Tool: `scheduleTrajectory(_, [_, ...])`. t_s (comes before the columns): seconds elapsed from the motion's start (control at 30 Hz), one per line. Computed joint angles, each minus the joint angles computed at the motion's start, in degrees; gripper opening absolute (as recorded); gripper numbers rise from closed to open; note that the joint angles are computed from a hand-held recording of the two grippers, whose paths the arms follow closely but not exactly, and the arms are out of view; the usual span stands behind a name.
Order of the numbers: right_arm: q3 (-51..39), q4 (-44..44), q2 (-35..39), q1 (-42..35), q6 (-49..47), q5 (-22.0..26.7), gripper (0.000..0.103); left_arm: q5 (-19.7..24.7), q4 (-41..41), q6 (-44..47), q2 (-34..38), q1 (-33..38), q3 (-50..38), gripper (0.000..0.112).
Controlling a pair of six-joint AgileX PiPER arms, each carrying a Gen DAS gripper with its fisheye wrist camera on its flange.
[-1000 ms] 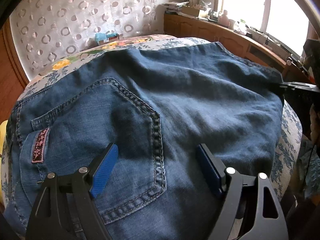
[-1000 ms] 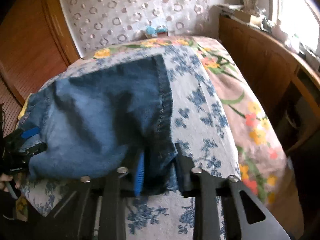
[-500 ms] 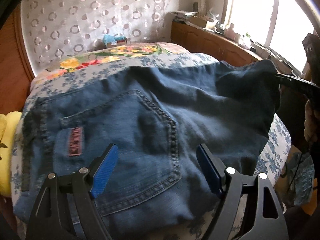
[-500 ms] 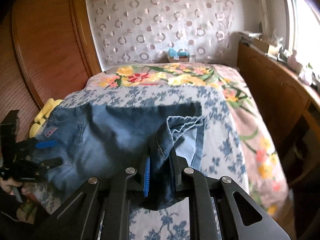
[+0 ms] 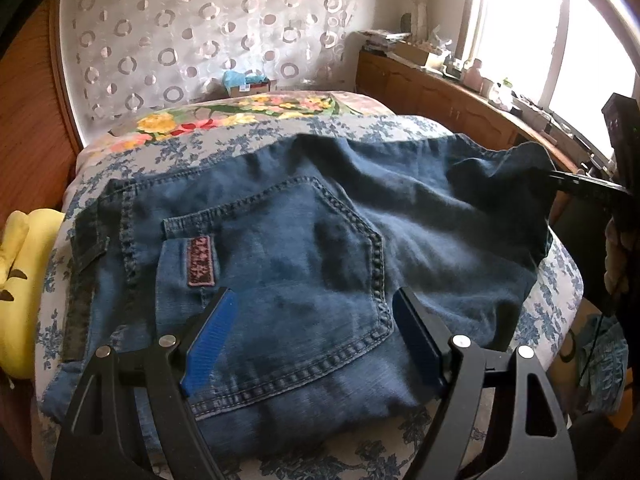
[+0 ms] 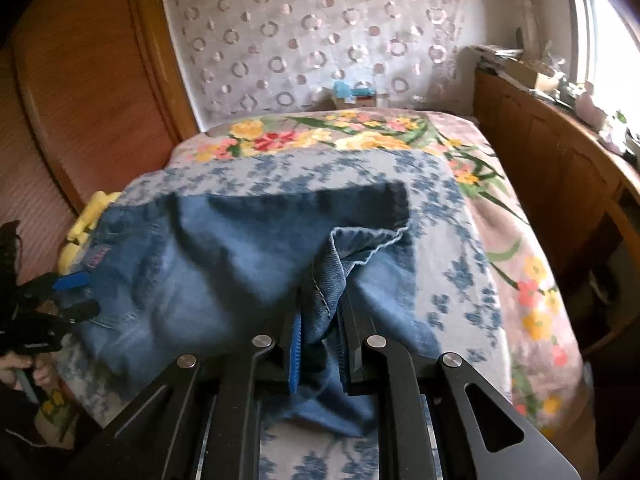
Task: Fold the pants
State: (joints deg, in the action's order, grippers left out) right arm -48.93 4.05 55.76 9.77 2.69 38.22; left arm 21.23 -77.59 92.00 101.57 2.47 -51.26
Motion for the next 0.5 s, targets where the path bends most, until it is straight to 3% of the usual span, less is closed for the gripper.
scheduleTrajectory(0.33, [-14.92,-7.57,8.69,19.6,5.75,-0.22,0.014,2.97,-5.65,6.61,-7.03,7.57,4.4,0.081])
scheduleTrajectory(0.5, [-24.7,-5.35,15.21,27.86,3.05,-0.53,0.015,4.44,-6.31,8.11,-8.5,12.82,5.68,0.081])
